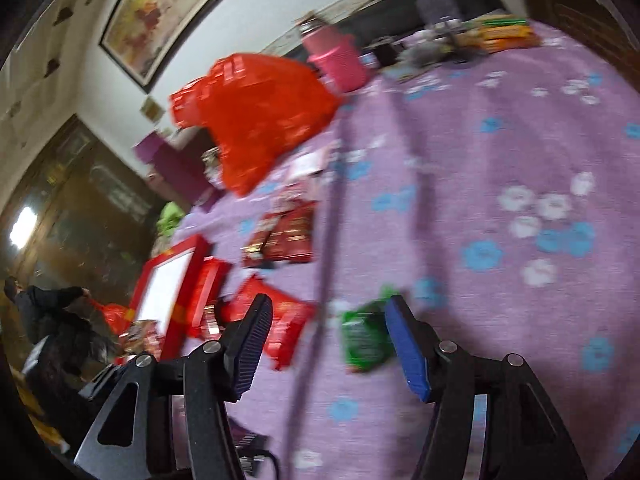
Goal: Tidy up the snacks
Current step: 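Open both tools to drop the packets into the tray, then grasp the red-white wrapped candy with the left tool while the right grasps the green packet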
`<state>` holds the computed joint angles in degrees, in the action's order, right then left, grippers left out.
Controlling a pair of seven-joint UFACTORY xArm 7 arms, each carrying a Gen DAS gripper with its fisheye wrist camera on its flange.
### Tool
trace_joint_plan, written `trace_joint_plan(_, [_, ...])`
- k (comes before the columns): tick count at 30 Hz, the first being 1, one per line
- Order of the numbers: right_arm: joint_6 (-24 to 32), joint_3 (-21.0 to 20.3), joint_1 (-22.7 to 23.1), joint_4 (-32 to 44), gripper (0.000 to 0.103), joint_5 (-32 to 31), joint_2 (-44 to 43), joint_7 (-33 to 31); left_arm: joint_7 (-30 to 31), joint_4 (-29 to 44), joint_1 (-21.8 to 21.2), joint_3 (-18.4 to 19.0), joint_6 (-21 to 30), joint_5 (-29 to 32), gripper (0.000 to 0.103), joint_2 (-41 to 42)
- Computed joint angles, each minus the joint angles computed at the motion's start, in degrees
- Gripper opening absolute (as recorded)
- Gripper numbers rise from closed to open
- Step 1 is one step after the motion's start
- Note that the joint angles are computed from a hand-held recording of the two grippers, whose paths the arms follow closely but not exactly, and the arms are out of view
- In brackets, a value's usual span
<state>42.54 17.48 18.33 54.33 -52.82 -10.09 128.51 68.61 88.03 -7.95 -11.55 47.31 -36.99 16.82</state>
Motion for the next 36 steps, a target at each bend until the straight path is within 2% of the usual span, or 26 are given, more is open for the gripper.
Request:
trace_joint_plan(2, [2.8,-0.6,0.3,1.0,0.063,3.8,0.8,-5.0,-1.5,-1.0,-0.9,0.3,-1.0,1.7,0.062,-0.4])
trace_joint_plan(5, [2.4,-1.4,0.6,1.6,0.063,5.3,2.3,-9.2,-3.4,-1.6,-1.5,0.4,-2.4,2.9,0.064,-0.3])
trace_joint_plan(10, [6.1,-3.2,2.2,8.6,0.063,8.2,9.2,-20.5,-6.7,-2.4,-2.5,0.4,-4.0,6.4,0.065,0.1])
trace_joint_plan(12, [6.5,-4.3,3.1,9.9,0.061,10.1,10.9,-23.2,-7.2,-2.8,-2.8,0.2,-4.4,7.4,0.065,0.2])
trace_joint_plan(18, [11.6,-5.8,5.5,12.6,0.056,12.3,12.7,-27.2,-8.9,-3.3,-3.5,0.2,-4.7,10.2,0.065,0.8])
trace_joint_plan(24, [21.9,-6.8,8.5,20.1,0.054,13.3,18.0,-33.3,-8.4,-5.0,-3.3,-0.5,-7.5,9.6,0.075,0.5])
trace_joint_plan(27, [22.4,-7.7,9.4,20.3,0.05,13.2,18.1,-33.2,-8.0,-6.0,-3.3,-0.9,-9.3,8.9,0.077,0.1])
trace_joint_plan(31, [22.8,-8.0,9.9,20.5,0.036,13.2,18.1,-33.4,-7.1,-7.2,-3.4,-1.3,-11.1,8.3,0.077,-0.4])
trace_joint_plan(36, [22.4,-8.2,10.3,20.4,0.034,13.2,18.0,-32.6,-6.4,-6.9,-3.1,-1.5,-11.1,7.2,0.077,-0.1])
